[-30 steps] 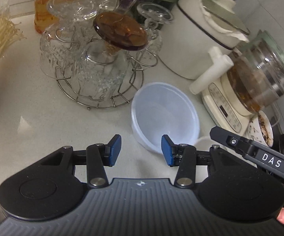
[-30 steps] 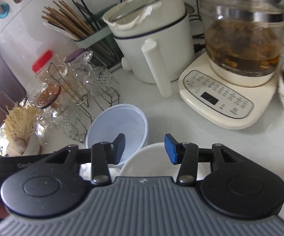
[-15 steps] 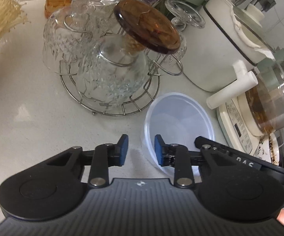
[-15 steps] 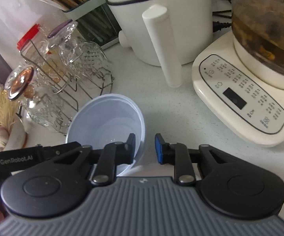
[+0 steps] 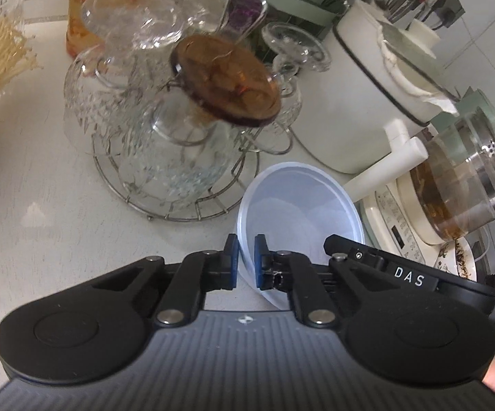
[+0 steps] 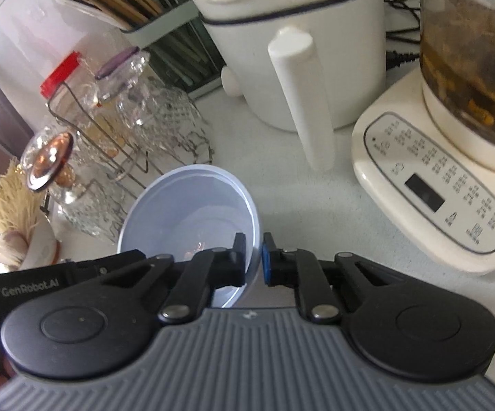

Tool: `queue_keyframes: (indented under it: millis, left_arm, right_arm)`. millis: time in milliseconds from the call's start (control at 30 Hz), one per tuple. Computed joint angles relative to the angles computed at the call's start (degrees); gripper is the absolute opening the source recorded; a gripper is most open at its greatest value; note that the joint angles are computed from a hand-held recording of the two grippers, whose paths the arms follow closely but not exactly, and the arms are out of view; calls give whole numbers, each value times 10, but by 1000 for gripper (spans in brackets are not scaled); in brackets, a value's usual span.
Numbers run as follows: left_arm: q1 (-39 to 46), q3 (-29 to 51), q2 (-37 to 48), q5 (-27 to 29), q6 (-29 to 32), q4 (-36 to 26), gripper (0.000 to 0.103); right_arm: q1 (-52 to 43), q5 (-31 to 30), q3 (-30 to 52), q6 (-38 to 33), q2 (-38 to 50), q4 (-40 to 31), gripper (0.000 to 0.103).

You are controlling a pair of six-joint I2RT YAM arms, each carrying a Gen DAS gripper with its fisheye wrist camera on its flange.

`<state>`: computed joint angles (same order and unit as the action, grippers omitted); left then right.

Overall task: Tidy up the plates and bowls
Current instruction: 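Lift the translucent bowl with both tools and carry it over the blue-rimmed bowl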

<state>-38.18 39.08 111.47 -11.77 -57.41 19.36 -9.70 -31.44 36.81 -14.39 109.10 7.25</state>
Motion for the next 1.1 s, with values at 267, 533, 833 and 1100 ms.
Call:
queue_keyframes:
  millis: [267,533,833,1100]
  left_arm:
    - [-12,3,-42,-8,11,-27,11]
    - [-32,-18,-109,-30,17,-50,11]
    - [-67,-77,-209,-62,7,-77,11]
    - [-126,-125,-327,-126,-15,-150,11]
  right_arm:
    - [-18,-10,-15,11,-54,-15,11]
    - [-39,-25,-54,19,-135,-34,11]
    - [-61,-57,-111,19,-258,-81,11]
    - [-69,-84,-182,41,-410,-125,12]
